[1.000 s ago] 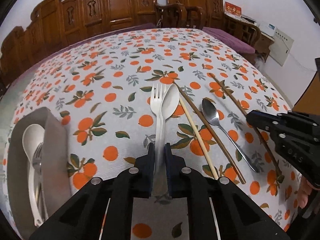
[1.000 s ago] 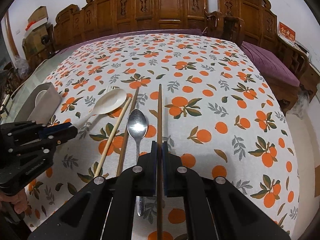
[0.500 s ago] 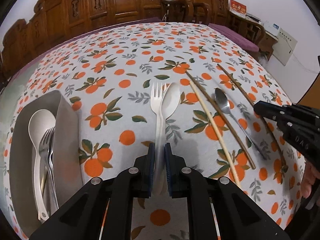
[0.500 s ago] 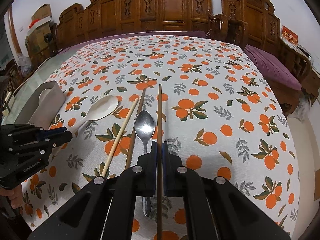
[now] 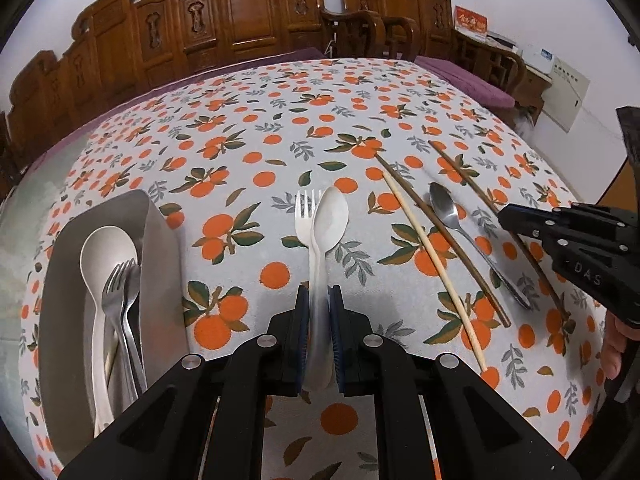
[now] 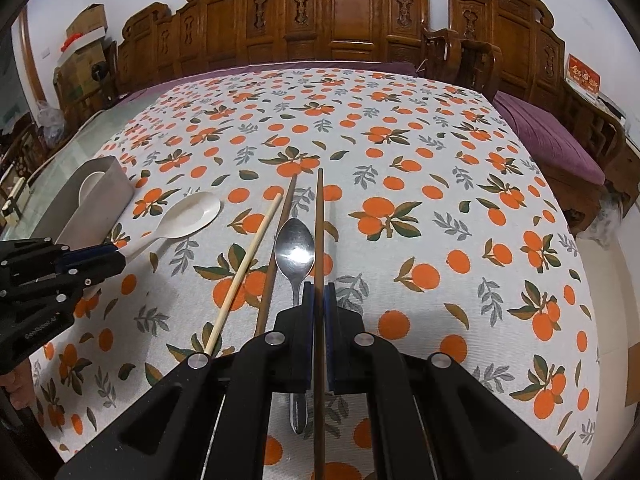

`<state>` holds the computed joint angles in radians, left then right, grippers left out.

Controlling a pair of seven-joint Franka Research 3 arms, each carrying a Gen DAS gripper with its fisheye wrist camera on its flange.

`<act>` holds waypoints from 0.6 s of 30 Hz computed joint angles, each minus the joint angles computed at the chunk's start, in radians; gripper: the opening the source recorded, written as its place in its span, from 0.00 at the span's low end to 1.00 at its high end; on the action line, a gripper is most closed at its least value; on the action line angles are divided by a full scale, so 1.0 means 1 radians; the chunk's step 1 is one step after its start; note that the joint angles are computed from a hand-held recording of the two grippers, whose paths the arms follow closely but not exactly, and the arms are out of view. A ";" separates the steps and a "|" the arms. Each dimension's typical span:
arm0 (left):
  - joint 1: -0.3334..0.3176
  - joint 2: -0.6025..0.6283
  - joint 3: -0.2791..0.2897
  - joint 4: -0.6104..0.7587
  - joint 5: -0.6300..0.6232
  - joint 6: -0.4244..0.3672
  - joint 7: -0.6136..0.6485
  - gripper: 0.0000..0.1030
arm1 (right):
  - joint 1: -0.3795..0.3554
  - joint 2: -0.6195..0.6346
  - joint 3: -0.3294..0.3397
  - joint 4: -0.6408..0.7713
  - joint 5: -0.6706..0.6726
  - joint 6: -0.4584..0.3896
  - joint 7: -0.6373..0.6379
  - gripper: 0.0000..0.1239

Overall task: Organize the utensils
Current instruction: 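Grasp a white plastic spoon with the left tool while the right tool holds the chopstick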

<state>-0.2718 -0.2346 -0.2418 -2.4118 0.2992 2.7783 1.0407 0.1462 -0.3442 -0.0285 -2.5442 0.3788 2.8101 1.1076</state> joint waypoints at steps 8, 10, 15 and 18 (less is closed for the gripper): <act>-0.003 -0.039 0.003 -0.017 -0.004 0.021 0.015 0.07 | 0.003 0.001 -0.002 0.000 0.001 0.000 -0.004 0.05; -0.007 -0.030 0.007 -0.010 -0.011 0.016 0.023 0.07 | 0.003 0.002 -0.002 -0.001 0.002 0.001 -0.005 0.05; -0.014 0.016 0.001 0.024 -0.009 0.001 0.056 0.09 | 0.003 0.002 -0.001 0.000 0.003 0.001 -0.004 0.05; -0.013 0.055 -0.012 0.055 0.013 -0.023 0.062 0.13 | 0.001 0.001 -0.001 0.001 0.000 -0.002 -0.003 0.05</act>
